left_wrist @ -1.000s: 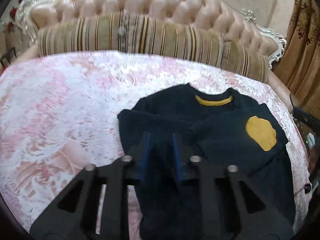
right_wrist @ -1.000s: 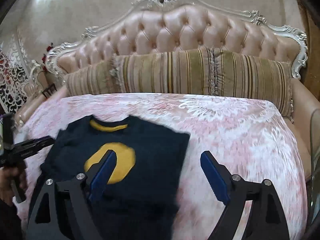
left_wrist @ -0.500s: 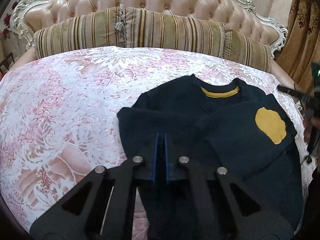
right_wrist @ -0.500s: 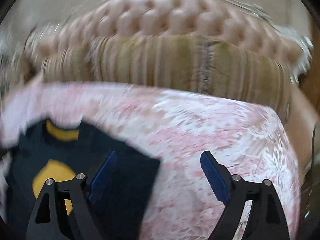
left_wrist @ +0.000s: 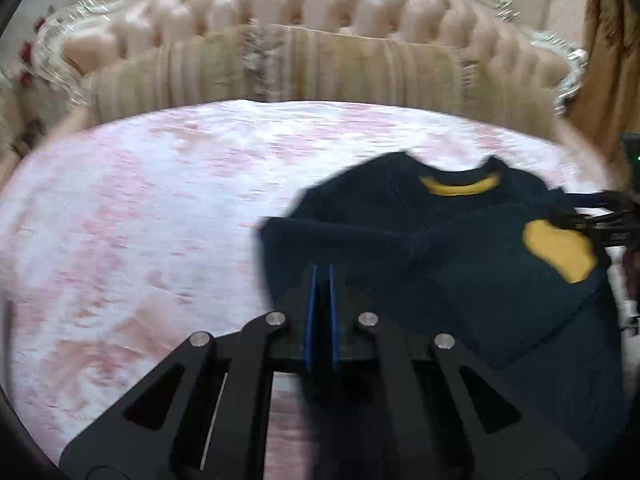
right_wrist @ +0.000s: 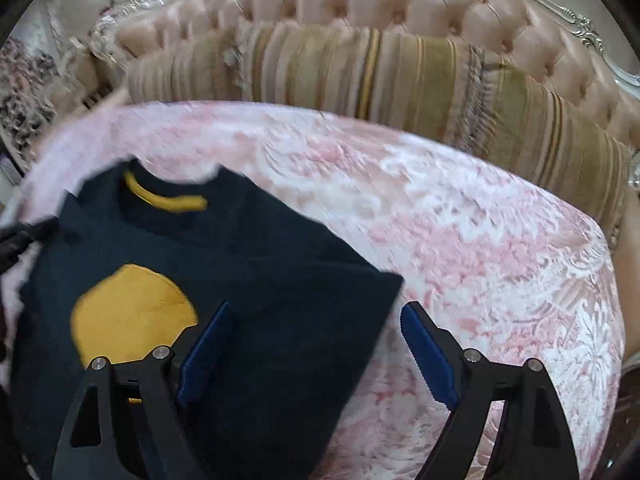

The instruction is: Fold clothes

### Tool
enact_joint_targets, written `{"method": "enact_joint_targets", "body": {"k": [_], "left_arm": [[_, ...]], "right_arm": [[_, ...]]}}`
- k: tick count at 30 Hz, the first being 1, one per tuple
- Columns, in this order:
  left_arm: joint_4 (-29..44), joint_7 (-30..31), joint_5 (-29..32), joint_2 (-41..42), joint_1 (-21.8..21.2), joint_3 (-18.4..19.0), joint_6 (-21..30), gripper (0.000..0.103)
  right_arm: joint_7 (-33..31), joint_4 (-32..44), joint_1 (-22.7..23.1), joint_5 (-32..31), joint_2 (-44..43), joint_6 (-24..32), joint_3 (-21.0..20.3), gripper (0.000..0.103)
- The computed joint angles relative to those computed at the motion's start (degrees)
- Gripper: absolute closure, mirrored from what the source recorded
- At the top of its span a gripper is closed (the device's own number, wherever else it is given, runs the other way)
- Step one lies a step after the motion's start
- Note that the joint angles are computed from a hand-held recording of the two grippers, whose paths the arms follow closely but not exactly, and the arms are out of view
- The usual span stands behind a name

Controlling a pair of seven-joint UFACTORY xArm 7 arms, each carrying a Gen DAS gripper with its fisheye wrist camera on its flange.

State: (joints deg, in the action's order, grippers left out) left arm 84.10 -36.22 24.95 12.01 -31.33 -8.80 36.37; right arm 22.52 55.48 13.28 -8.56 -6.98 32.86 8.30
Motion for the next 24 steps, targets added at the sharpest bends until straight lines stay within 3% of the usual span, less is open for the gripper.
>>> {"method": "enact_joint_targets", "body": {"k": [2, 3, 6, 8, 14, 16, 20, 24], "left_arm": [[-2.0, -3.7, 1.6, -0.8, 4.7, -4.2, -2.5, 0.097], [-3.6, -1.9, -1.3, -1.7, 6.8, -5.4, -4.6, 0.097], [-4.3, -0.5, -1.4, -4.3, 3.3, -1.4, -7.7, 0.097], [-3.9, 7.1, -8.0, -3.8, 4.9, -4.4, -10.7, 0.096], [11.9, 17.3, -10.1, 8.8, -1.3, -3.6, 0.7, 0.096], [15.7, 15.7, -7.1, 11.5, -4.7, 0.5, 4.2, 0.091], [13.2, 17.1, -13.1, 10.1, -2.1, -0.7, 1.9, 0.083], [5.1, 13.6, -12.7, 3.0, -2.3, -0.4, -3.7, 0.084]], "right_arm": [[0.1, -0.4, 0.0, 0.3, 0.0, -0.3, -0.1, 0.017], [0.3, -0.5, -0.1, 0.1, -0.1, -0.4, -0.1, 0.017], [1.6, -0.4, -0.3, -2.0, -0.2, 0.1, 0.3, 0.015], [2.6, -0.2, -0.4, -3.3, 0.0, 0.3, 0.5, 0.012], [2.6, -0.2, -0.3, -3.4, 0.2, 0.0, 0.2, 0.011], [2.4, -0.2, -0.2, -3.4, 0.3, -0.1, 0.2, 0.011], [2.5, -0.1, -0.2, -3.2, 0.3, 0.1, 0.1, 0.009], [3.2, -1.0, -0.2, -2.6, -3.9, -0.9, 0.3, 0.009]]}}
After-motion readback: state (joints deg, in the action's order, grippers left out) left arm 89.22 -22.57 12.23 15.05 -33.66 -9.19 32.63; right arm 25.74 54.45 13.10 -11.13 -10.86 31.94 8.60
